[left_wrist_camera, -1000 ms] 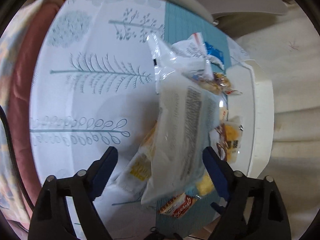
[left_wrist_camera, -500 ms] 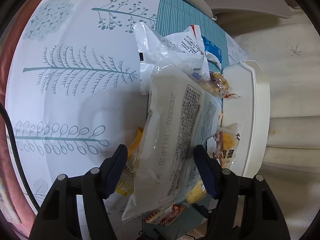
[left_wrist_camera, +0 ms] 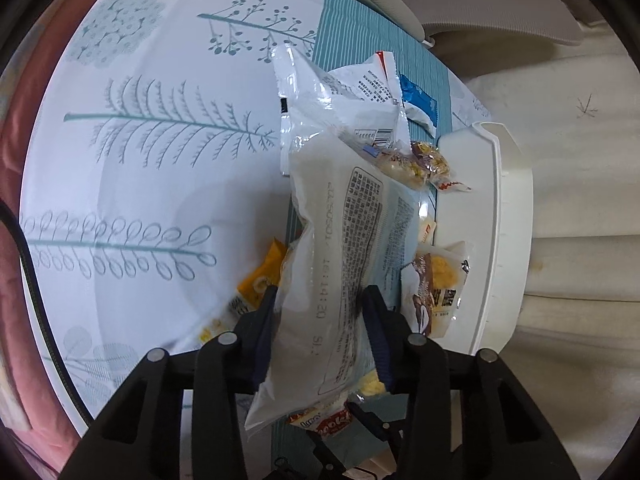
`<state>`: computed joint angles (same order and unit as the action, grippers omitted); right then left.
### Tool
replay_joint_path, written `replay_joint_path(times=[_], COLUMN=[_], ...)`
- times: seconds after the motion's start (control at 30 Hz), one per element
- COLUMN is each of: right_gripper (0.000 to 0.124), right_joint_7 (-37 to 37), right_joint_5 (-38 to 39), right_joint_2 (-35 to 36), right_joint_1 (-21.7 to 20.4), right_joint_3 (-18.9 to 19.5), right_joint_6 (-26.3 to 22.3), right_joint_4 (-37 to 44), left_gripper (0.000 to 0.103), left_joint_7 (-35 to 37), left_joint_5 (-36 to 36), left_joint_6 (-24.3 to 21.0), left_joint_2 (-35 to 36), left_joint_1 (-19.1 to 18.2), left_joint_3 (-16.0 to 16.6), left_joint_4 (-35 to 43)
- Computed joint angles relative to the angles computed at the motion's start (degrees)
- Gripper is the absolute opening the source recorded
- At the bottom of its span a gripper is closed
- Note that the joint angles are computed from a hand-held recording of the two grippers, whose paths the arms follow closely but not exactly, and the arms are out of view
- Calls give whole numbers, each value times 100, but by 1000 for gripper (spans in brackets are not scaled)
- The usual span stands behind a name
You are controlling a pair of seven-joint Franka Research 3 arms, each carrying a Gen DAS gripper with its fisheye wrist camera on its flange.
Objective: Organize snacks
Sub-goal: 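Grasp the large white snack bag with the left tool while the right tool grasps the red Cookies packet, then carry the white bag and Cookies packet into the white tray and open both tools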
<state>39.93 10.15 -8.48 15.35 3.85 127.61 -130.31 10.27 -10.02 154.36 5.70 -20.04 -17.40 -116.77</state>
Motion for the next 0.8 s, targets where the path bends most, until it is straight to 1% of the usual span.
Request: replay_joint_path(times=[0.07,0.13,0.23,0.37,0.5,0.57,0.67,0.77,0.8], right_gripper=[48,47,47,47,47,47,47,47,47], right_joint_7=[173,248,397,519,530,535,546,570,580], right_joint_5=[-48,-71,3,143,384,489,593,703,735], right_joint_2=[-15,72,19,-192,-411,-618,-882,-1183,-1283], right_joint_1=[3,0,-22,-41,-54,-51,-39,-5,10], right_joint_3=[26,27,-5,-33,-84,-86,-88,-77,-72], right_joint_6=[-138,-139,-283,-310,-371,-317,-282,-256,-250], right_joint_4=[58,113,110,-2,-35,-155,-267,-411,-454], left_gripper=[37,35,32,28,25,24,22,21,21], left_joint_7=[-81,-199,-348,-562,-860,-1115,-1557,-2116,-2394], left_joint_5=[4,58,82,267,438,647,976,1454,1701], left_joint_6=[-6,35,55,-67,-42,-32,97,181,236], left_joint_2=[-95,-192,-399,-681,-1056,-1271,-1614,-1976,-2139], left_joint_1=[-20,-52,-97,-173,-266,-303,-338,-298,-242], left_joint_3=[-6,-4,-5,-9,-43,-89,-181,-346,-455], left_joint_4=[-78,-169,-327,-468,-722,-861,-1132,-1385,-1498])
